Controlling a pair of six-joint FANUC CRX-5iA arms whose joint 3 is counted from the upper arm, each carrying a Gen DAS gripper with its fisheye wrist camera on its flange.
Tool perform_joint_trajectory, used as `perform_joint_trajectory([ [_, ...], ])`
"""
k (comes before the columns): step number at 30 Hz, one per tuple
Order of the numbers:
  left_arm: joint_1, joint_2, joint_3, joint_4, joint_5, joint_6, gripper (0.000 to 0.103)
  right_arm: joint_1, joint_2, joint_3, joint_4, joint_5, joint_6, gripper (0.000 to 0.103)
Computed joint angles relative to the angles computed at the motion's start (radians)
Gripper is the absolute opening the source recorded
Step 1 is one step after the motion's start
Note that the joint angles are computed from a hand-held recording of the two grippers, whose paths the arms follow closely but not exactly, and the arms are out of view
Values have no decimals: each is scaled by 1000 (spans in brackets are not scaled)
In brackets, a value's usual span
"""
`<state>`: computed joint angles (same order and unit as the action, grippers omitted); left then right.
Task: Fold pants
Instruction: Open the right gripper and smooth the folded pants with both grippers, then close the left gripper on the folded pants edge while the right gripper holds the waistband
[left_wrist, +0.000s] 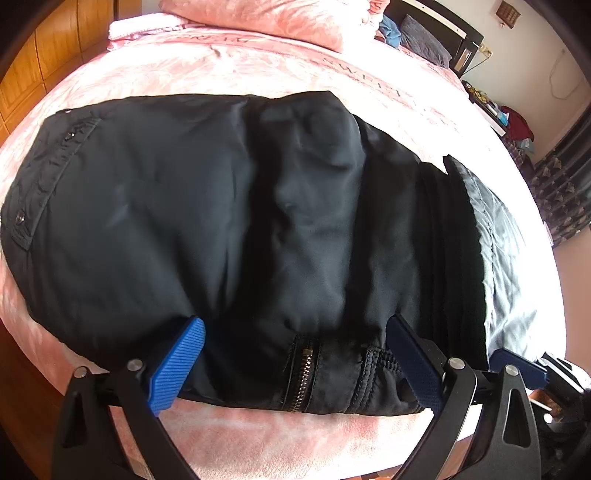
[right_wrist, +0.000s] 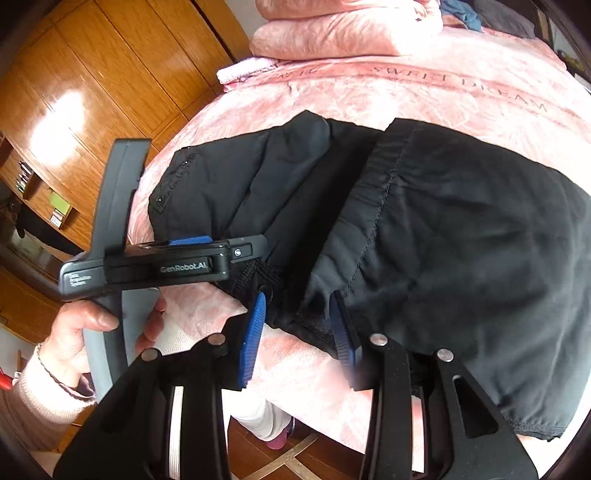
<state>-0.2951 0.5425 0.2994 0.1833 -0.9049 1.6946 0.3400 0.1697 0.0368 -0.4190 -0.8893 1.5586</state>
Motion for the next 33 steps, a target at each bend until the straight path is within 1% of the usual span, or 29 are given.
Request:
perform_joint_trajectory([
  [2, 3, -6, -5, 4, 0, 2, 99, -20, -38, -28, -11, 31, -20, 37],
  [5, 9, -22, -28, 17, 13, 4, 99, -21, -78, -82, 87, 98, -139, 37],
  [7, 9, -25, -35, 15, 20, 7, 99, -27, -62, -88, 129, 95, -186, 37],
  [10, 0, -8, -8, -17, 3, 18, 99, -21, 8, -78, 195, 64, -233, 35],
  [11, -6, -2, 5, -37, -5, 23, 99, -21, 16, -86, 197, 77, -235, 35],
  [13, -15, 7, 29, -67, -22, 17, 99, -40, 16, -84, 156, 79, -215, 35],
  [15, -8, -5, 14, -47, -12, -6, 99, -80, 11, -61, 67, 55, -171, 35],
  [16, -1, -18, -2, -37, 1, -7, 99, -94, 0, -63, 39, 58, -154, 36],
  [19, 29, -62, -45, -41, 33, 38, 99, -87, -42, -102, 66, 101, -162, 43],
  [21, 63, -83, -76, -3, 39, 34, 98, -92, -56, -108, 58, 97, -158, 43],
  [23, 99, -96, -97, 33, 24, 38, 95, -87, -62, -109, 59, 96, -175, 43],
  [24, 118, -101, -109, 59, 17, 32, 91, -86, -61, -108, 52, 96, -175, 43],
  [25, 137, -103, -118, 85, 2, 28, 87, -86, -59, -106, 42, 95, -174, 47],
  [26, 153, -105, -127, 112, -13, 25, 78, -87, -58, -105, 31, 93, -173, 51],
  [27, 171, -105, -145, 156, -20, 3, 74, -89, -52, -99, 14, 91, -165, 51],
  [28, 189, -109, -174, 214, -22, -31, 74, -89, -45, -92, 0, 87, -157, 51],
  [29, 204, -107, -188, 249, -27, -46, 73, -86, -39, -89, -3, 87, -155, 51],
  [31, 227, -109, -210, 297, -33, -49, 70, -80, -30, -85, -6, 85, -154, 51],
  [33, 247, -118, -263, 378, -12, -72, 64, -83, -17, -74, -18, 76, -151, 51],
])
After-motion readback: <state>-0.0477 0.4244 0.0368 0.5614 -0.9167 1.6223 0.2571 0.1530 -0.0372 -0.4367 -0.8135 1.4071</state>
